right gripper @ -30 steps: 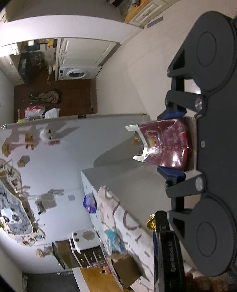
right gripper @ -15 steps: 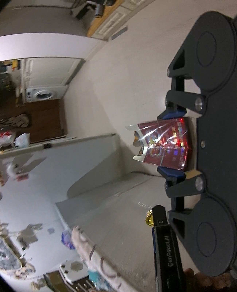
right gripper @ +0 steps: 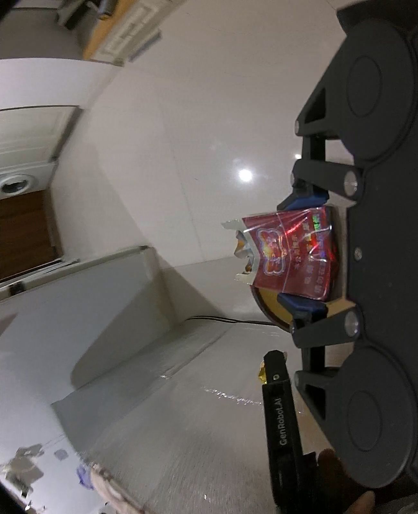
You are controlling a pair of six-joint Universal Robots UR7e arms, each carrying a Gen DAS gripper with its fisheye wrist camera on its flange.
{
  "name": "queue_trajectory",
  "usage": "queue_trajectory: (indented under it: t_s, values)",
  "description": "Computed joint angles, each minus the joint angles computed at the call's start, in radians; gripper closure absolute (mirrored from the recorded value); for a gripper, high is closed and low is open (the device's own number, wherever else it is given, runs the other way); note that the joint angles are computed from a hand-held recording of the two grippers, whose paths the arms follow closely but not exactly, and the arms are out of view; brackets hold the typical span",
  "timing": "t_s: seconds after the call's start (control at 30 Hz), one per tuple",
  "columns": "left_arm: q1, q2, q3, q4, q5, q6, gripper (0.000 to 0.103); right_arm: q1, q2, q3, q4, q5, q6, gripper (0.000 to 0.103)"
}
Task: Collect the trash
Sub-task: 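Carry the wrapper and packet with both tools over the yellow wastebasket, then open both tools to drop the wrapper and packet into the wastebasket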
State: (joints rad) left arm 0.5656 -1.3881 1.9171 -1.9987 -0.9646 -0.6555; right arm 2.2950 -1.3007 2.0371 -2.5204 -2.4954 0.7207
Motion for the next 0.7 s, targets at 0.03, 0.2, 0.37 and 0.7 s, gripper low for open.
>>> queue_trajectory:
  t_s: [0.03,0.2,0.37,0.7]
  values:
    - [0.015,0.003,0.010,-0.004,0.003,-0.008,0.056,-0.017,0.013,0.003,-0.025,0.017,-0.008,0.050]
    - [0.079,0.017,0.031,0.005,-0.040,-0.034,0.056,-0.105,0.076,0.021,-0.135,0.124,-0.043,0.050]
    - [0.112,0.035,0.044,-0.076,-0.036,0.042,0.056,-0.164,0.131,0.019,-0.172,0.191,-0.035,0.050]
    - [0.177,0.069,0.046,-0.097,-0.042,0.148,0.056,-0.256,0.188,-0.024,-0.201,0.250,-0.027,0.049]
